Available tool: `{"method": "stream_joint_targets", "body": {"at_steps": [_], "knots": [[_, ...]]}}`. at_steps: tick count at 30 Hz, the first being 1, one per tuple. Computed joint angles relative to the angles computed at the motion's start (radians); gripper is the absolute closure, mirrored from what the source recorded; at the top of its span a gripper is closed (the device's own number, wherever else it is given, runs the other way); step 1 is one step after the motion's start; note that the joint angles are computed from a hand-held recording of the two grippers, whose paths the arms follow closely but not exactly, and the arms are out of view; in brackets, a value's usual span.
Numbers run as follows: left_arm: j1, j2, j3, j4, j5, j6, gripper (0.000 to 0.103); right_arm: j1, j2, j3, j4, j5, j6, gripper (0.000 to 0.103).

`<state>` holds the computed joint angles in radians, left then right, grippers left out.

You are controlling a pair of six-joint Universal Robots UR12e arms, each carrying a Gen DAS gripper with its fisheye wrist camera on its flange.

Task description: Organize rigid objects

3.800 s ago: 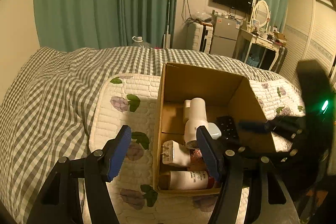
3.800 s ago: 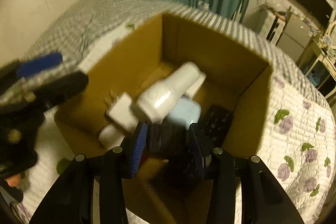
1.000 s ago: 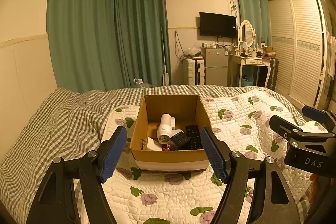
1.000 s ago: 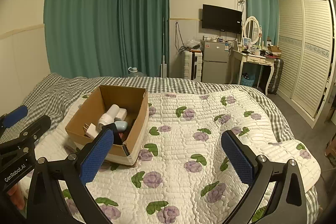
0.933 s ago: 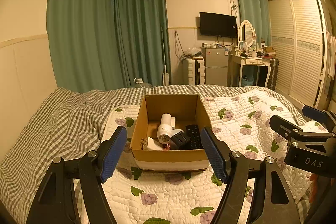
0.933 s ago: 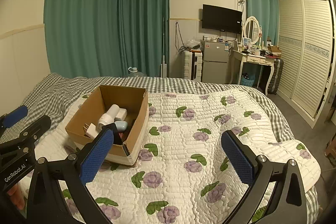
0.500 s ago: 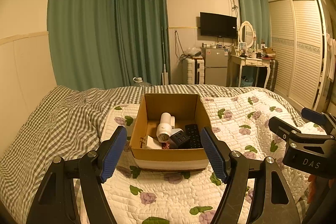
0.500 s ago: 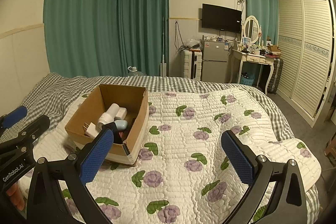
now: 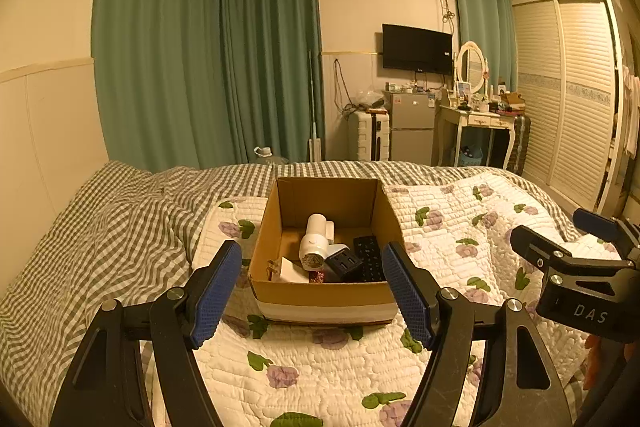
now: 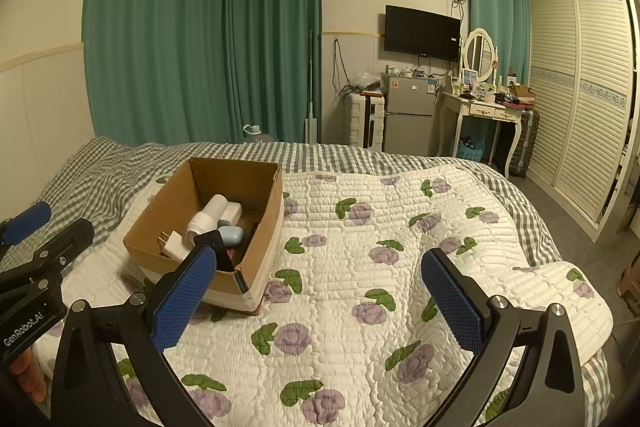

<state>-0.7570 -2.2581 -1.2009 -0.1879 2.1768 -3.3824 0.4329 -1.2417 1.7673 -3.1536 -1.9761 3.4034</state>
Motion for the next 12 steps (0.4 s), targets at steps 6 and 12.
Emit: {"method": "stream_joint_targets", "body": {"at_steps": [6,12], "knots": [[-0.001,0.000,-0.002,-0.007,0.001,-0.011,0.027,0.002,0.001,0.002,-0.001,0.000,0.002,0.000],[0.002,0.003,-0.004,-0.019,-0.018,-0.023,0.027,0.002,0.001,0.005,0.002,-0.001,0.009,0.000]]}}
